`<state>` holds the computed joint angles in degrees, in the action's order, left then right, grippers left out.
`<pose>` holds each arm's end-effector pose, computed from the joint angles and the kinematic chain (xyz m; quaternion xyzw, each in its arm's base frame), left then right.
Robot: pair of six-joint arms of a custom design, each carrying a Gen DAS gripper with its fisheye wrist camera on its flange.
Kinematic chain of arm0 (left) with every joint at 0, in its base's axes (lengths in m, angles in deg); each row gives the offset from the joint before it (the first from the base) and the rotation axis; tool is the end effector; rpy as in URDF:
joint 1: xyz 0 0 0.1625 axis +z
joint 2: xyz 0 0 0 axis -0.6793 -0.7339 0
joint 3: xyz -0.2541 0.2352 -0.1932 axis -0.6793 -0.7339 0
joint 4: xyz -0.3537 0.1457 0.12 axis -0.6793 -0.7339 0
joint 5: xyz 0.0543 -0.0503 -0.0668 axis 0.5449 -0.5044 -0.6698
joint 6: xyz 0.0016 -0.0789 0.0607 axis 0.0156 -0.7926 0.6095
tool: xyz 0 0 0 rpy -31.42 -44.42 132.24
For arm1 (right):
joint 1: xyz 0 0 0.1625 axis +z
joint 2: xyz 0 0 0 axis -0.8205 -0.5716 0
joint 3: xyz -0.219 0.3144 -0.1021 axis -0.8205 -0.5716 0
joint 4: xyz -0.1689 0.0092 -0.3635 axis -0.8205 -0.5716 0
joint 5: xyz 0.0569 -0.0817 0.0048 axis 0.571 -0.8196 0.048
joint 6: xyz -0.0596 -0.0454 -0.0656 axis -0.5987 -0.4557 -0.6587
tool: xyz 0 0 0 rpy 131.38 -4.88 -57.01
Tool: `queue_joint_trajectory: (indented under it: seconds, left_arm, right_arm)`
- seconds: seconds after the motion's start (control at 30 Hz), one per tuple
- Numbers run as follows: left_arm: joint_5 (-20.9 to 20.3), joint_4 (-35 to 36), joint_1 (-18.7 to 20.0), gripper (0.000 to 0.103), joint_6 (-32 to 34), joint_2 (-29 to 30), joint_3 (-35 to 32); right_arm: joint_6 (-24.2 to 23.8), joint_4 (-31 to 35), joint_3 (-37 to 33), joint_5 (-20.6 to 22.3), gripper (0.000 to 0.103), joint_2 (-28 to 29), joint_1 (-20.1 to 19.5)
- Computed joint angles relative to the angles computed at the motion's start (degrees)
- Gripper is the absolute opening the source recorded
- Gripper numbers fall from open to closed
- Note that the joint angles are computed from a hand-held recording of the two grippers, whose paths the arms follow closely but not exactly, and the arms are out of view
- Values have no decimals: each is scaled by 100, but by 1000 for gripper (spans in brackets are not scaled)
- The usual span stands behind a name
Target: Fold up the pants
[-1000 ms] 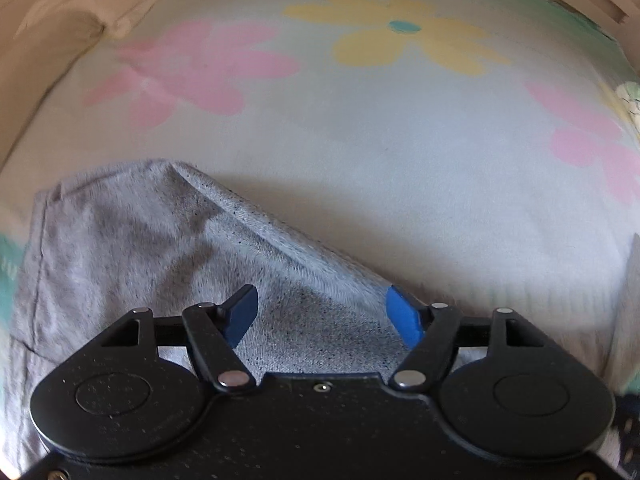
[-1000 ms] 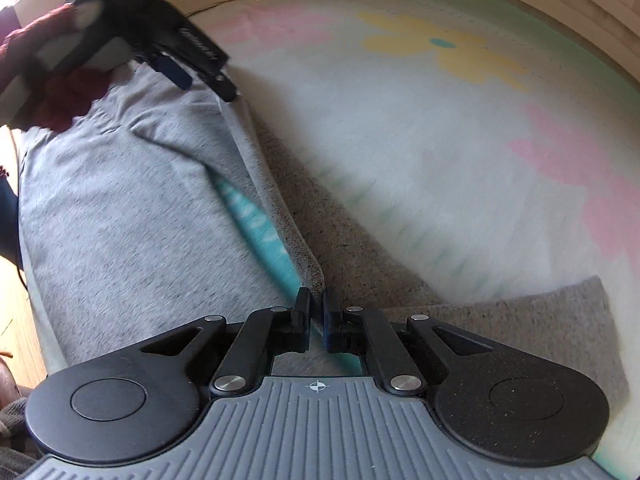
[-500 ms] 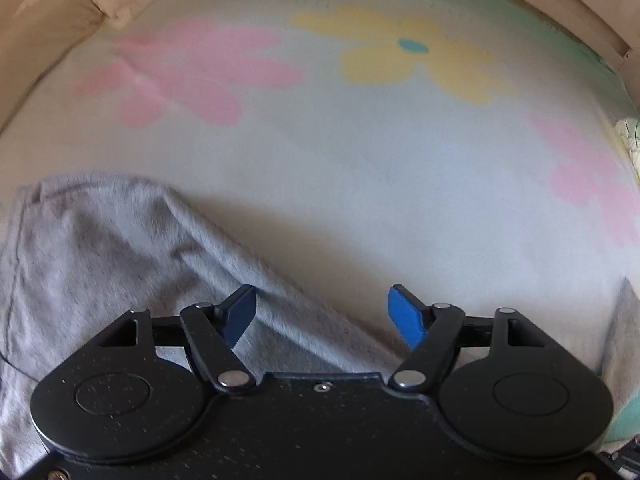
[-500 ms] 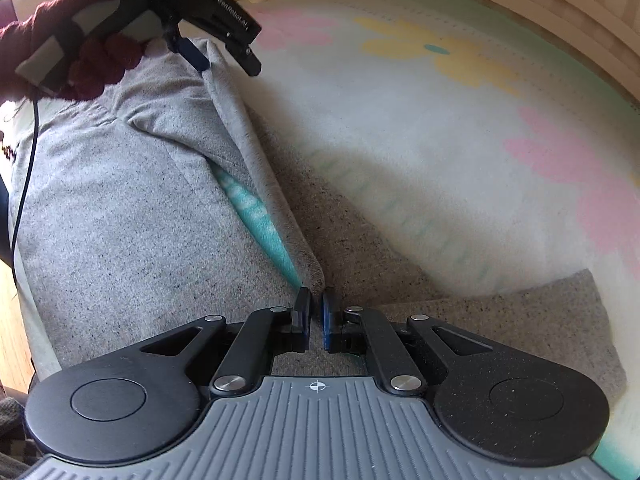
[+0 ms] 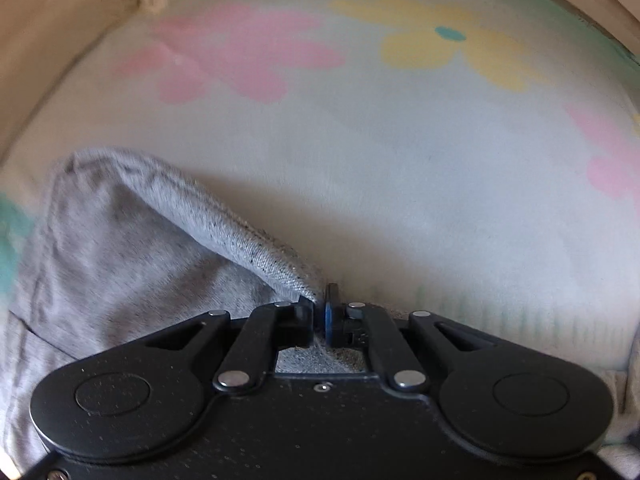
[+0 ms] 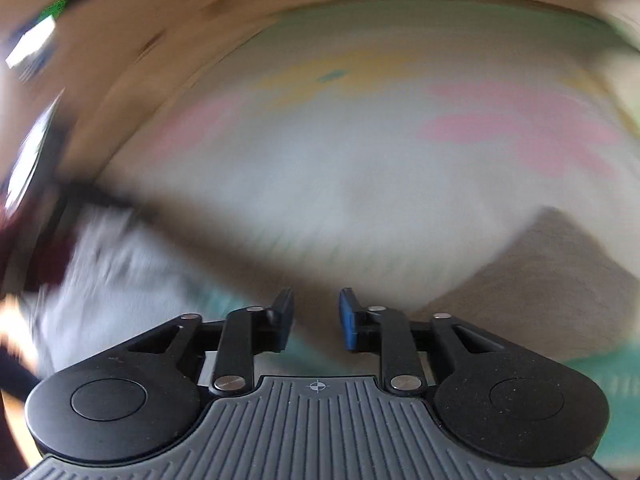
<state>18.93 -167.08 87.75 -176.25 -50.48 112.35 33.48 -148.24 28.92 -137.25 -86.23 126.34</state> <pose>-0.3417 -0.6432 -0.0564 -0.2137 0.8384 -0.3067 0.3966 -0.0832 -0.6261 0.3767 0.2836 -0.9370 0.1289 0.1580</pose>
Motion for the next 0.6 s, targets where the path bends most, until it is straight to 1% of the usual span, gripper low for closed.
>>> queue_joint_trajectory:
  seconds: [0.07, 0.13, 0.17, 0.2, 0.23, 0.27, 0.37, 0.43, 0.47, 0.53, 0.57, 0.6]
  left_arm:
    - [104, 134, -45, 6, -39, 53, -108]
    - [104, 50, -55, 6, 36, 54, -117]
    - [95, -38, -51, 6, 65, 35, -28]
    - [89, -14, -51, 6, 58, 37, -35]
    - [94, 26, -51, 6, 46, 49, -60]
    - [85, 53, -69, 6, 26, 49, -56]
    - [31, -23, -68, 6, 55, -41, 29]
    - [16, -103, -67, 6, 68, -115, 133]
    - [-12, -123, -109, 6, 21, -173, 235]
    - [-21, -165, -85, 6, 74, -179, 227]
    - [-20, -186, -82, 6, 88, -182, 231]
    - [-16, -199, -82, 6, 103, -171, 220]
  right_arm:
    - [601, -815, -124, -335, 26, 269, 142]
    - [920, -1634, -325, -1097, 26, 695, 356]
    - [1056, -1841, -515, -1557, 26, 957, 463]
    - [1217, -1980, -731, -2006, 26, 1232, 554]
    - [1364, -2078, -915, -2320, 26, 1465, 610]
    - [1551, -2062, -1110, -2572, 26, 1674, 648]
    - [2136, -1949, -1502, -3098, 26, 2124, 709]
    - [2212, -2164, -1515, -3326, 26, 2292, 723]
    - [2160, -2340, -1489, -3512, 26, 2372, 742]
    - [1952, -2812, -1452, -3942, 26, 2568, 797]
    - [1871, -3054, -1396, -3999, 26, 2599, 814]
    - [1897, -3116, -1387, -4037, 25, 2597, 825]
